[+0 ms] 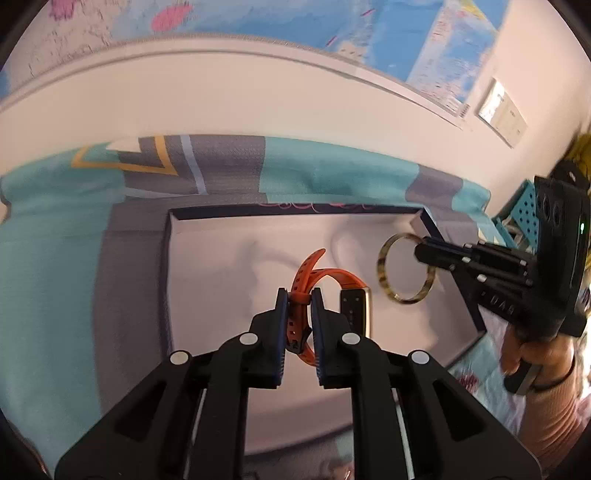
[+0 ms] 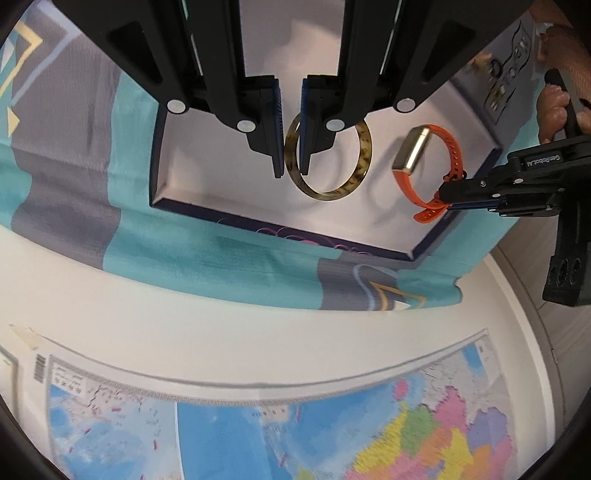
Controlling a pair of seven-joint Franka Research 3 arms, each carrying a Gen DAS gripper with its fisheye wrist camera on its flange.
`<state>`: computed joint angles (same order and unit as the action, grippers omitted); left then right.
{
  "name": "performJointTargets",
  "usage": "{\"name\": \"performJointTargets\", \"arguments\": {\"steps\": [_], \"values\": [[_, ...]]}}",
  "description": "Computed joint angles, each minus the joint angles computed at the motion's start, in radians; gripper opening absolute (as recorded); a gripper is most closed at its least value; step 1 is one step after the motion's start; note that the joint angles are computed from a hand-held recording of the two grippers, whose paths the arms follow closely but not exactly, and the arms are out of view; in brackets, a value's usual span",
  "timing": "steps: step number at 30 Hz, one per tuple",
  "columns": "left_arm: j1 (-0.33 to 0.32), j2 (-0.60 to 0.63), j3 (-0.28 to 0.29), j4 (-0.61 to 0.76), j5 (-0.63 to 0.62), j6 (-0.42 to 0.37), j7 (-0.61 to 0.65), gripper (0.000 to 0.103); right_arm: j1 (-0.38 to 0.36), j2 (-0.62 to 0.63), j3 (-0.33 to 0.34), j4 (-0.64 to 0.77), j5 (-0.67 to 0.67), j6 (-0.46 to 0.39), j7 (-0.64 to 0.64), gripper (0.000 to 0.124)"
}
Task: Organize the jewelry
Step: 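Carry the band and bangle into the box and open both tools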
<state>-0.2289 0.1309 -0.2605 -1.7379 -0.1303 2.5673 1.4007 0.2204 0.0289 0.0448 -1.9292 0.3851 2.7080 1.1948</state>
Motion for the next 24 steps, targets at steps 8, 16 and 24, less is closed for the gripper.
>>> {"name": "performJointTargets", "arguments": {"steps": [8,16,24], "values": [[-0.009,0.158,0.002,0.199,0.064,-0.089,-0.079,0.013,0.005,0.118,-0.014,0.153,-0.135,-0.089,0.116,0.007],[-0.025,0.254,0.012,0.324,0.123,-0.162,-0.171,0.012,0.013,0.169,-0.023,0.224,-0.206,-0.119,0.181,0.004],[-0.026,0.309,0.012,0.399,0.137,-0.21,-0.258,0.012,-0.012,0.108,0.013,0.154,-0.084,-0.111,0.056,0.007]]}}
